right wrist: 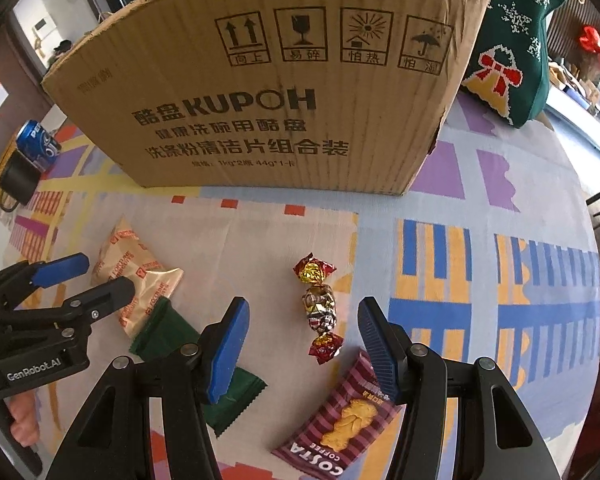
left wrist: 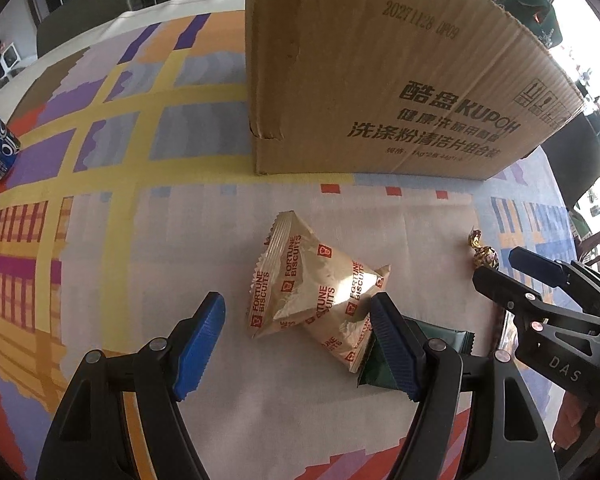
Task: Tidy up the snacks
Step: 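Grasp the Fortune biscuit packet with the left tool while the right tool grasps the gold-wrapped candy, then carry both snacks into the cardboard box and open both tools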
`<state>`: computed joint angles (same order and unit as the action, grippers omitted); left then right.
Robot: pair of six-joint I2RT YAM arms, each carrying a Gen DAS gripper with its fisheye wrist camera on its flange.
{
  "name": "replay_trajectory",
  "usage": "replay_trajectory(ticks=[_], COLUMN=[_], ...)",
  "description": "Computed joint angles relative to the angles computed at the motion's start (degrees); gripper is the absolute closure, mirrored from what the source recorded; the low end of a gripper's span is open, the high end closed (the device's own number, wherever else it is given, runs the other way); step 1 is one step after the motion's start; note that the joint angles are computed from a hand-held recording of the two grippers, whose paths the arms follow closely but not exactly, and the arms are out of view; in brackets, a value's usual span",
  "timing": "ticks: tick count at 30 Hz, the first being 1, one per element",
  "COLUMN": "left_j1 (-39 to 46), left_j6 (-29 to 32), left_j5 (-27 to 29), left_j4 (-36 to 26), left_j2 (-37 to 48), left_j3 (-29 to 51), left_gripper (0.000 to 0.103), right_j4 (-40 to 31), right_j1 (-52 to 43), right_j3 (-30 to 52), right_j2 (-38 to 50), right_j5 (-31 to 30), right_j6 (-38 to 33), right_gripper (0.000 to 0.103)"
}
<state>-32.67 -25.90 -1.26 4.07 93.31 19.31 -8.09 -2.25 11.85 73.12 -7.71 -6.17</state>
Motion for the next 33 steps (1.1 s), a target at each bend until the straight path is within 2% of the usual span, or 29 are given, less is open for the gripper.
replay_trajectory(ticks=[8,12,14,18,25,33], left_j1=[0.0,-0.2,-0.3,-1.0,-2.2,-4.5], left_j6=[-0.8,-1.6,-2.0,-3.0,-3.5,-4.4], left_j5=[2.6,3.1,3.5,3.9,1.8,-1.6], left_j4=[3.2,4.1,4.8,6.5,6.1,3.9], left_j2=[2.6,2.6,2.3,1.8,-2.9,-7.9], left_j3=[0.3,0.1,-0.3,-1.3,-3.3,-3.9], left_gripper=[0.031,0.041,0.045,0.056,0.065,0.069], right_j4=[0.9,1.9,2.5,2.8,4.1,2.8], right_j1=[-0.4,-1.2,-1.6,-2.9,-3.9,-5.7], right_j3=[0.0,-0.1,-0.3,0.0,-0.1,-1.0], right_j2=[1.7,2.8,2.9,3.8,5.3,1.8], right_j5=[-0.9,-1.4,-1.3,-2.5,-3.6,-5.9], right_j6=[-0.5,-0.9,-0.7,-0.8,-1.9,-2.8], right_gripper=[0.046,0.046,0.055,0.062,0.085,0.087])
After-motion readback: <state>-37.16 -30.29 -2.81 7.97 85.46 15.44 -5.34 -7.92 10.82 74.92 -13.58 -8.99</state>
